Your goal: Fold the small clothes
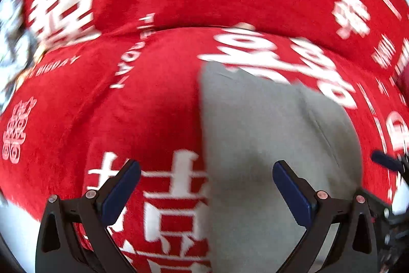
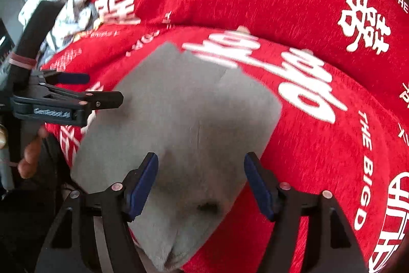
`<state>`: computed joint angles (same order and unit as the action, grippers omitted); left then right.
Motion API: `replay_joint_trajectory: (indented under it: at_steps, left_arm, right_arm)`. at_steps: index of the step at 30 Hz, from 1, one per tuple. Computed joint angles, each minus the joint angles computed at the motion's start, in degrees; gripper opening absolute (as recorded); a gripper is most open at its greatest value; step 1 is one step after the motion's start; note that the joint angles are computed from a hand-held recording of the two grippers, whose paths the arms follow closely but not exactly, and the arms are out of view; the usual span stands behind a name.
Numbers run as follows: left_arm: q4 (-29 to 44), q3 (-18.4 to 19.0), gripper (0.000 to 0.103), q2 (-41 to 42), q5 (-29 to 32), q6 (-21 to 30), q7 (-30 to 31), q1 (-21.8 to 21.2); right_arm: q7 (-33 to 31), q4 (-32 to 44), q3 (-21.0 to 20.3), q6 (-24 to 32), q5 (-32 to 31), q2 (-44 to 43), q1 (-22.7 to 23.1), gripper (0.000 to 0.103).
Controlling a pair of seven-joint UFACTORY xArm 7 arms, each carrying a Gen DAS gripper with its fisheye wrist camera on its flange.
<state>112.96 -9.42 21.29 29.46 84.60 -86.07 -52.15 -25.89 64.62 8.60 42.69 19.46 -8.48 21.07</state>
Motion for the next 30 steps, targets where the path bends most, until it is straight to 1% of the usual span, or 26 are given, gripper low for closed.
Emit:
replay_joint_trajectory:
  at_steps: [1,3,5,6,7,8,9,10,11,14,17,22,26,30]
  left_arm:
    - [-1.59,0.22,0.103,-0.88,-1.41,-0.86,-1.2,1.07]
    - [-2.15,-0.16,0.103,-0.62,-4.4,-1.14,-0.79,2.92]
    - [0.4,-0.52,0.103,1.98,-5.92,1.04,2.22,3.29]
    - [2.68,-0.4,0.103,3.87,-5.86,2.89,4.07,2.84]
    - [3.83,0.1,0.103,4.83,-4.77,3.63,5.18,1.97]
    - [4.78,0.6,0.103,5.33,-4.13,4.44,5.95,1.29]
    - [5.68,0.88,0.103,5.73,-4.15,5.05,7.06,1.0]
    - [6.22,1.13,0.103,5.78,-4.45,5.43,7.78,0.89]
    - [6.33,1.46,0.103,5.51,-4.45,5.49,7.91,0.73]
    - [6.8,2.35,0.103,4.86,-2.62,4.16,8.08,0.34]
    - [8.93,2.61,0.103,6.46,-3.43,3.23,9.76,1.23]
    - [17.75,4.37,0.103,13.11,-5.74,5.79,14.01,1.03]
    - [19.15,5.69,0.103,14.8,-7.72,5.48,14.93,1.15]
    - [18.37,6.1,0.103,15.23,-9.51,4.0,15.5,2.31]
  right_arm:
    - [0.8,1.41,0.39,-0.23,-0.82,1.29,0.05,0.073]
    - [1.39,4.81,1.04,0.49,-1.31,4.55,0.49,0.073]
    - [2.74,8.14,1.83,2.77,-2.71,8.27,0.87,0.073]
    - [4.45,9.67,2.18,4.33,-5.03,10.33,1.04,0.073]
    - [6.31,10.2,1.65,5.09,-7.34,11.57,1.84,0.073]
    - [6.78,10.25,0.87,4.8,-7.26,12.45,2.36,0.073]
    - [6.36,9.43,2.18,3.51,-4.79,12.12,0.48,0.074]
    - [6.67,9.93,2.07,4.19,-3.52,12.31,0.12,0.074]
    - [7.71,10.65,1.94,5.13,-3.08,12.3,-0.15,0.074]
    - [8.8,10.55,1.87,3.86,-3.62,10.86,-0.44,0.075]
    - [8.32,12.71,1.64,4.7,-2.78,11.56,-0.93,0.075]
    - [10.53,18.36,2.24,7.27,-6.43,16.26,-0.16,0.076]
    - [13.27,22.2,2.29,9.65,-9.24,20.79,0.75,0.075]
    - [15.68,24.91,1.97,9.47,-11.96,23.82,1.46,0.077]
